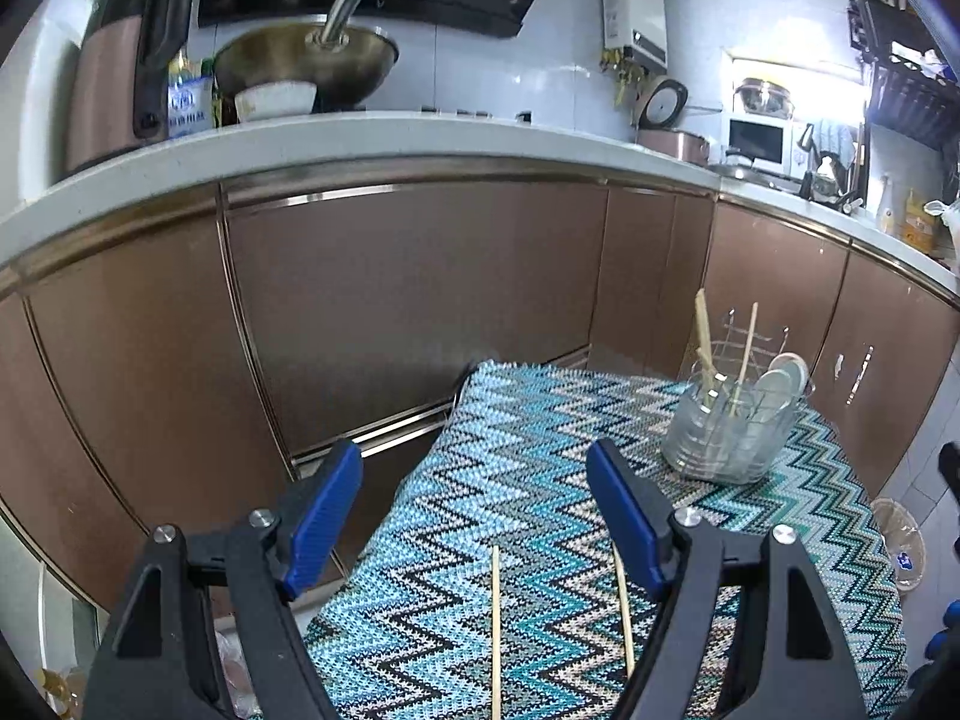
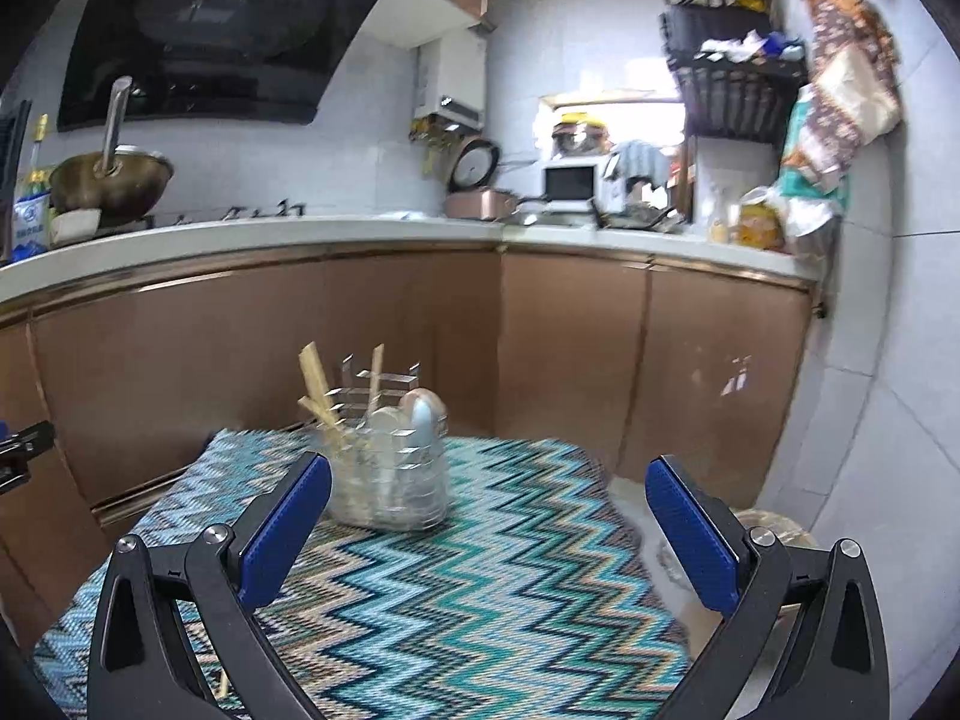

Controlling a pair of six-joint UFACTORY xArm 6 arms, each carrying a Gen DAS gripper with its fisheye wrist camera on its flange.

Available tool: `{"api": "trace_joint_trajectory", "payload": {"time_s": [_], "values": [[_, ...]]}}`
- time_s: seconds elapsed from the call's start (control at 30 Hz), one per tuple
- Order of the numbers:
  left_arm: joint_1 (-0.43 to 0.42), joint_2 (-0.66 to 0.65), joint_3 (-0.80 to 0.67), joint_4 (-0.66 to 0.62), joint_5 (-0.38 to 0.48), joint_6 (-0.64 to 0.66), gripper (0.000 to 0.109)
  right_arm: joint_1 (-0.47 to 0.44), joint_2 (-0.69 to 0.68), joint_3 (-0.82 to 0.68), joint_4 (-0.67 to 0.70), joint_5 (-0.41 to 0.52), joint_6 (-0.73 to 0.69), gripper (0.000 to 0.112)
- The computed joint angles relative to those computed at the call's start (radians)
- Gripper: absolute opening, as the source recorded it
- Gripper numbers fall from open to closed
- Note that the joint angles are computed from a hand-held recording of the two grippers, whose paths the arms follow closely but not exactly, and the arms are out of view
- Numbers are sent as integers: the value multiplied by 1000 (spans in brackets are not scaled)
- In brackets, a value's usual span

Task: Organize utensils

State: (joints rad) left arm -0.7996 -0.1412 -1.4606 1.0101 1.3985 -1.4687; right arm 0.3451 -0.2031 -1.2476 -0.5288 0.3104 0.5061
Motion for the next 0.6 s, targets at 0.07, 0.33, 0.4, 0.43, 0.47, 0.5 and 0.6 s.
{"api": "trace_joint_trajectory", "payload": {"time_s": [0.07, 0.33, 0.4, 0.43, 0.47, 0.5, 0.6], "values": [[36, -16, 28, -36, -42, 5, 76, 22, 28, -15, 67, 10, -74, 103], [235, -65, 159, -321, -267, 120, 76, 118, 216, -193, 561, 190, -532, 103], [286, -59, 183, -425, -329, 177, 76, 130, 289, -285, 656, 296, -619, 103], [305, -51, 187, -473, -351, 209, 75, 136, 328, -333, 700, 349, -654, 103], [319, -43, 190, -515, -369, 237, 75, 138, 372, -389, 765, 407, -698, 103], [338, -33, 195, -570, -393, 275, 75, 136, 415, -446, 828, 470, -735, 103], [371, -7, 203, -690, -435, 356, 74, 123, 555, -634, 918, 654, -757, 95]]}}
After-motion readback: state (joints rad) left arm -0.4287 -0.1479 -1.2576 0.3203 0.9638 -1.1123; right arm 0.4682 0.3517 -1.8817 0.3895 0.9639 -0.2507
